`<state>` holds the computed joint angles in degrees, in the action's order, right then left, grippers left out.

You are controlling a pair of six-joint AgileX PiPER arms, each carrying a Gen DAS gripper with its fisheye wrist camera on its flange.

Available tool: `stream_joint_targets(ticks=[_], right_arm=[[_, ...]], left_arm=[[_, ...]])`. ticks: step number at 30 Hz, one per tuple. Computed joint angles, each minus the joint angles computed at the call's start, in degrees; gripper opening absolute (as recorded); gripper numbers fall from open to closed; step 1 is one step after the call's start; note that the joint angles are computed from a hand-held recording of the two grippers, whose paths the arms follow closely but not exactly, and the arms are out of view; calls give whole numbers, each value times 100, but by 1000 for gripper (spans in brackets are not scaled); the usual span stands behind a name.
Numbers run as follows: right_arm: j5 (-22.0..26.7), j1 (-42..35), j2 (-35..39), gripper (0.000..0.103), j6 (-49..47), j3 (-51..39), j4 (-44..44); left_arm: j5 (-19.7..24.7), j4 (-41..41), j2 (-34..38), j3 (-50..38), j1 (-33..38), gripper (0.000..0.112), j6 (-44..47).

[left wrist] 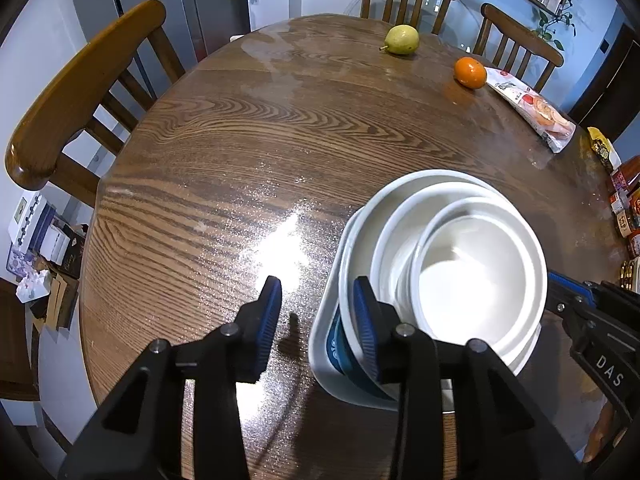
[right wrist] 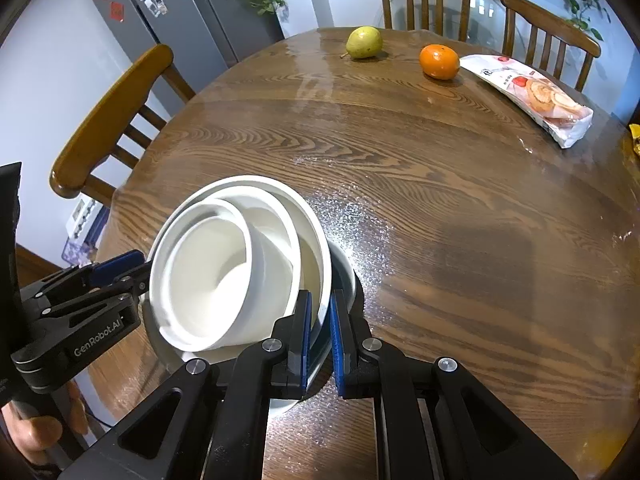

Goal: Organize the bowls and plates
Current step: 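Open both grippers to release the bowl stack, then withdraw both grippers away from the stacked dishes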

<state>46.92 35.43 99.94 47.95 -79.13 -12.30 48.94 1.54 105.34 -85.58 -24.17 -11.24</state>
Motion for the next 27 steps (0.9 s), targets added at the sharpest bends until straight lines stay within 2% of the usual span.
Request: stream_joint_targets(ticks=[5, 10, 17, 22, 24, 26, 27], right_arm=[[-9, -2, -34, 11, 19, 55, -30], [53, 28, -63, 11, 143, 13, -204], [121, 126, -241, 11, 359, -2, -619], [13, 227, -453, 11, 329, 175, -754], [-12, 258, -546, 15, 215, 254, -715], [-130, 283, -688, 30, 195, 411, -700], [-216, 303, -785, 34, 212, 516, -721]], left_arm=[[-9, -118, -10, 20, 47, 39, 48], [-143, 138, -124, 87, -4, 46, -144], [-295, 137, -302, 171, 12, 61, -153], [-448, 286, -568, 447, -74, 79, -323], [-468, 291, -652, 522, -100, 82, -304], [-485, 323, -748, 605, -141, 83, -313], [-499, 354, -810, 655, -160, 85, -327]])
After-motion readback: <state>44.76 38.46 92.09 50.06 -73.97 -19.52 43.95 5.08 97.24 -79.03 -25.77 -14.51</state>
